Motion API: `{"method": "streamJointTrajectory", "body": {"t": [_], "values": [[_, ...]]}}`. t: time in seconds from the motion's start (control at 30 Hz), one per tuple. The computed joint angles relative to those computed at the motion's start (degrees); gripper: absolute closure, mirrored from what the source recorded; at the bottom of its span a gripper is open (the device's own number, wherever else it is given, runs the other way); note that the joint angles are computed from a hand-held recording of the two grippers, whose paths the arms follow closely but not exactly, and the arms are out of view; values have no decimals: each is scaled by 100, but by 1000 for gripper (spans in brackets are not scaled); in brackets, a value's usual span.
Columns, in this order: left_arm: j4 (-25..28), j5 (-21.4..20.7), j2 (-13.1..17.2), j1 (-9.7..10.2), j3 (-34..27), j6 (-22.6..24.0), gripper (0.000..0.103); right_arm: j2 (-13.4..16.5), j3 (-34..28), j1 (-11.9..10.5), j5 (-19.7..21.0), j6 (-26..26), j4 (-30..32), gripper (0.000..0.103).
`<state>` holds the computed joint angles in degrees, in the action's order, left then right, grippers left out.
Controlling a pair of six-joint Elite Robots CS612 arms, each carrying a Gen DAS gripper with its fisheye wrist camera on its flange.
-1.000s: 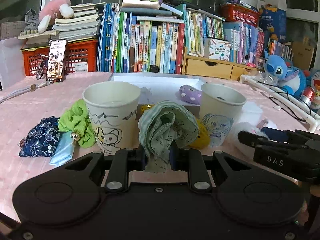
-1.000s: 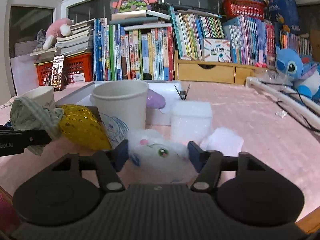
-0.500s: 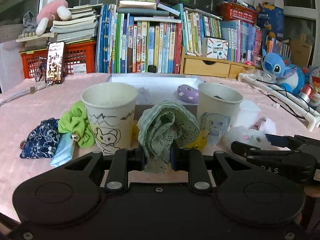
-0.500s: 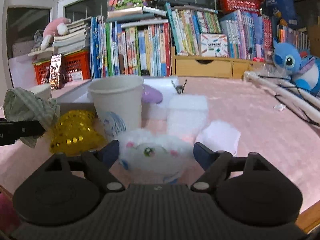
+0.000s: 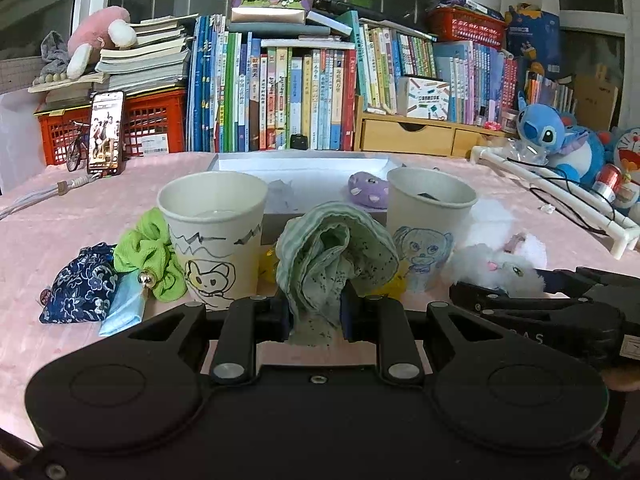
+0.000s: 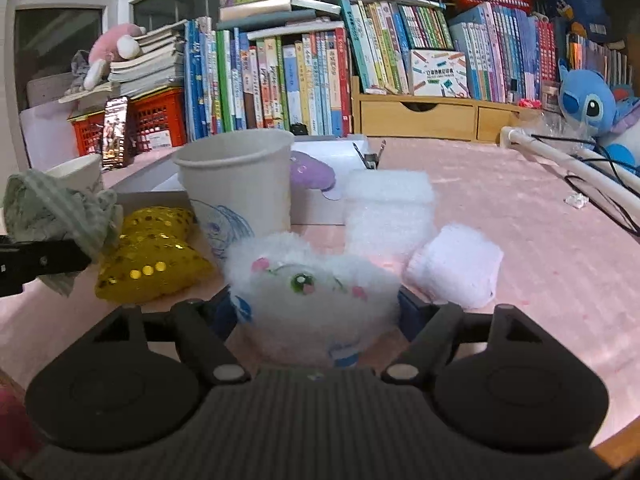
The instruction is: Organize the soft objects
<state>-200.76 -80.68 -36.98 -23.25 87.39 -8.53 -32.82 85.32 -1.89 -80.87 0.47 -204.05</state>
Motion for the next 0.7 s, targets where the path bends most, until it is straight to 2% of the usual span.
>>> {"method": "streamJointTrajectory", "body": {"t": [0.43,0.7], "values": [[-338,-335,-188,67,-54,255,82,-283,131,-68,-74,-126,-528,25],[-91,-293,-173,173,-488,304,82,-380,-173,-166,112,70,-221,24]]}}
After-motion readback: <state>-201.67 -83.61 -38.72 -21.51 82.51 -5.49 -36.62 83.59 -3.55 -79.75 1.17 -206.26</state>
